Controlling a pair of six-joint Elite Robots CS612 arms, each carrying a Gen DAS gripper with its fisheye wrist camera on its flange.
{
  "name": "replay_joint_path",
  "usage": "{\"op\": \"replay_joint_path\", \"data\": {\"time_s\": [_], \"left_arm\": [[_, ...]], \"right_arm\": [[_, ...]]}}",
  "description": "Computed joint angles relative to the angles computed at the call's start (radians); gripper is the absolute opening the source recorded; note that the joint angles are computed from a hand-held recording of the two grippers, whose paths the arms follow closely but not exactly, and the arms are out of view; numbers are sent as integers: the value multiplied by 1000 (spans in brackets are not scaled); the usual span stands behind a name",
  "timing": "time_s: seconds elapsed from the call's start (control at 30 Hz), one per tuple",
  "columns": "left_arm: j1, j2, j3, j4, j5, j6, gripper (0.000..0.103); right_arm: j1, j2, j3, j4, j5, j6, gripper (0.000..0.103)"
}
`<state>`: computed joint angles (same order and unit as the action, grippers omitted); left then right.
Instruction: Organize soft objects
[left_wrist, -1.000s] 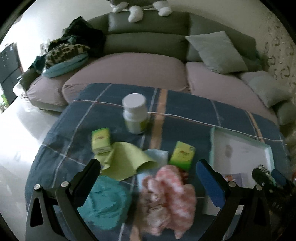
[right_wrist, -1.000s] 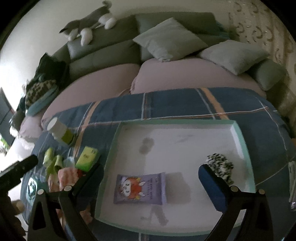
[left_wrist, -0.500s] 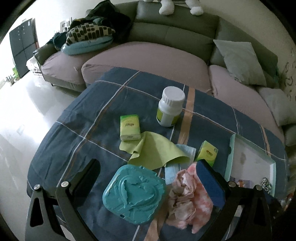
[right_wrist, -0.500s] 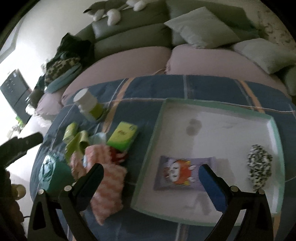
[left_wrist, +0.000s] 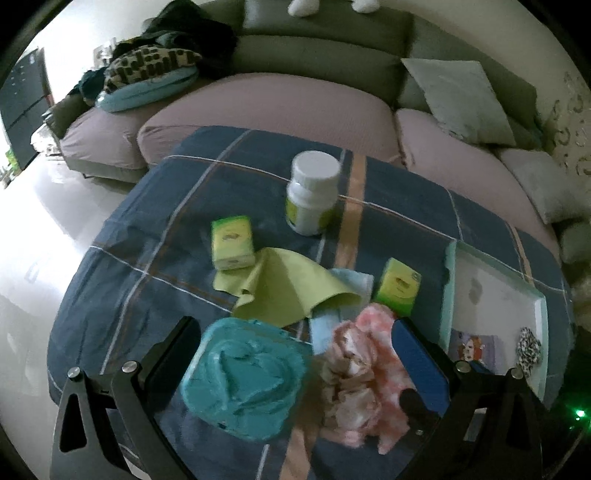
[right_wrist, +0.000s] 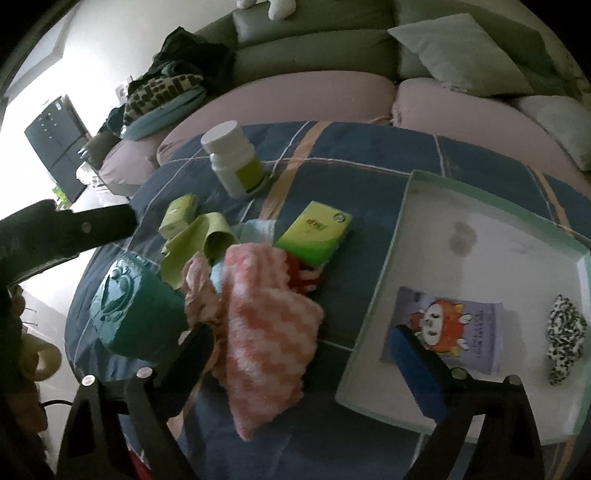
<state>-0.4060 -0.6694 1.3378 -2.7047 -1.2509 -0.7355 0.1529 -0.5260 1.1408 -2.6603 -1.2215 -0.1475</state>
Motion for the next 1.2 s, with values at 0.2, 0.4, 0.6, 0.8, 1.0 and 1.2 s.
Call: {"op": "replay_joint_path", "data": {"time_s": [0.2,0.4,0.6,0.8,1.0,1.2], "left_arm": [[-3,12,-15,-38,-59,47,102],[3,21,-31,-25,-104,44,81],[6,26,-43,-50,-138,61,69],[15,51,-85,16,-215,67,53],[20,67,-109,51,-251,59,42],[22,82,-130,78,-276,69,32]], "right_arm": [[-2,-2,5,-2,19,8,83],[-6,-1,2,4,18,14,81],[-7,-1,-2,21,38,-4,76],[-6,1,-5,41,52,-13,68],[-11,4,-10,56,73,-3,65],[-10,6,-15,71,82,-11,61]]}}
